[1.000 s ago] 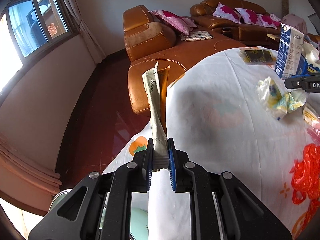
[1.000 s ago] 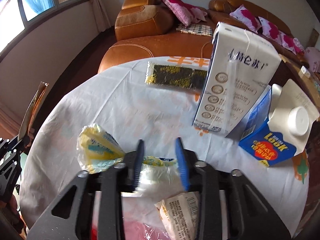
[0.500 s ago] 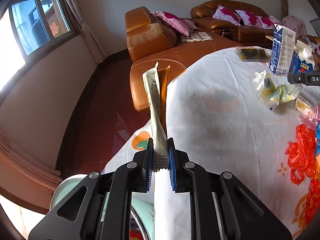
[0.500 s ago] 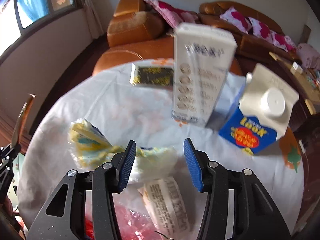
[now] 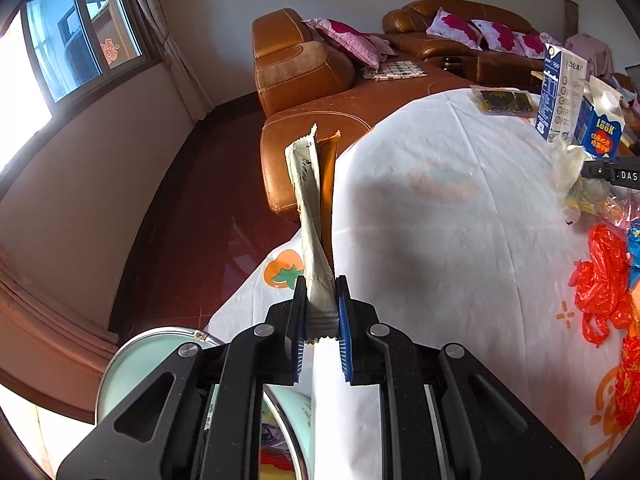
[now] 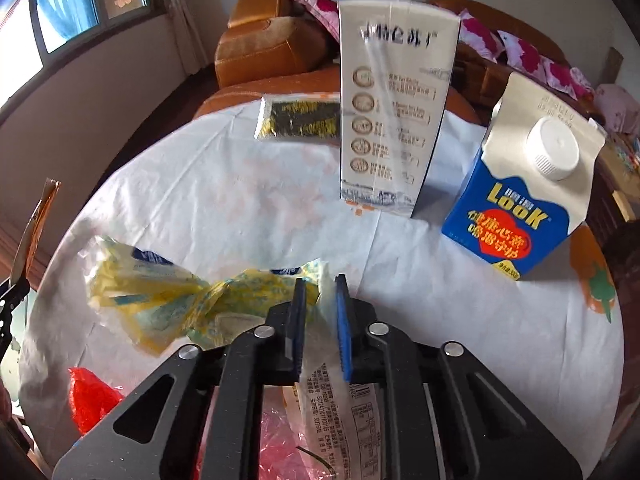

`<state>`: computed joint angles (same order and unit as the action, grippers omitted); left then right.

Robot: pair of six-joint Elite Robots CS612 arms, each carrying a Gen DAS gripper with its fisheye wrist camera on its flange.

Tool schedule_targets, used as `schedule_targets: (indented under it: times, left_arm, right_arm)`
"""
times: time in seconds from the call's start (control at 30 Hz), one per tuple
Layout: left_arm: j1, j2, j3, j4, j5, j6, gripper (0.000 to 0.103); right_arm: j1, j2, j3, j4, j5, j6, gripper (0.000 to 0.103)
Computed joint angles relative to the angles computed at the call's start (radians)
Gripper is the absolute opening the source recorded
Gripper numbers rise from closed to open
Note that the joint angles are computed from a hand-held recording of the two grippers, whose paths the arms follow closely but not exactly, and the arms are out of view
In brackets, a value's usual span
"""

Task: Collect trash
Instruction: 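Grasp the yellow-white plastic bag with the right tool while the left tool holds the packet, then carry the packet over the bucket with the left tool while the right tool carries the bag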

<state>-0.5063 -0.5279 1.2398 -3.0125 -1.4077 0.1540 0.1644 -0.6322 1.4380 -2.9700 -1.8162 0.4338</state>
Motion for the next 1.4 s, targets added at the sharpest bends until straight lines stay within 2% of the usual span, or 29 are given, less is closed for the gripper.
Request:
schedule_targets:
  times: [0.17, 0.33, 0.57, 1.07, 1.4]
  left_arm:
    - [0.005, -0.028, 0.041, -0.05, 0.013, 0.001, 0.014]
    - [0.012, -0.064, 0.102, -0.11, 0.023, 0.007, 0.014]
    - [0.027, -0.115, 0.205, -0.188, 0.05, 0.027, 0.014]
    - [0.076, -0.153, 0.315, -0.193, 0.115, 0.001, 0.014]
    - [0.102, -0.154, 0.346, -0.167, 0.134, -0.016, 0.014]
  right_arm:
    - [0.019, -0.022, 0.022, -0.085, -0.052, -0.029, 0.011]
    - [0.039, -0.05, 0.037, -0.166, -0.072, -0.046, 0.011]
    - [0.077, -0.059, 0.013, -0.211, -0.091, -0.071, 0.011]
    - [0.174, 0.039, -0.166, -0.161, -0.076, -0.154, 0.011]
    - [0.211, 0.11, -0.282, -0.092, -0.07, -0.211, 0.011]
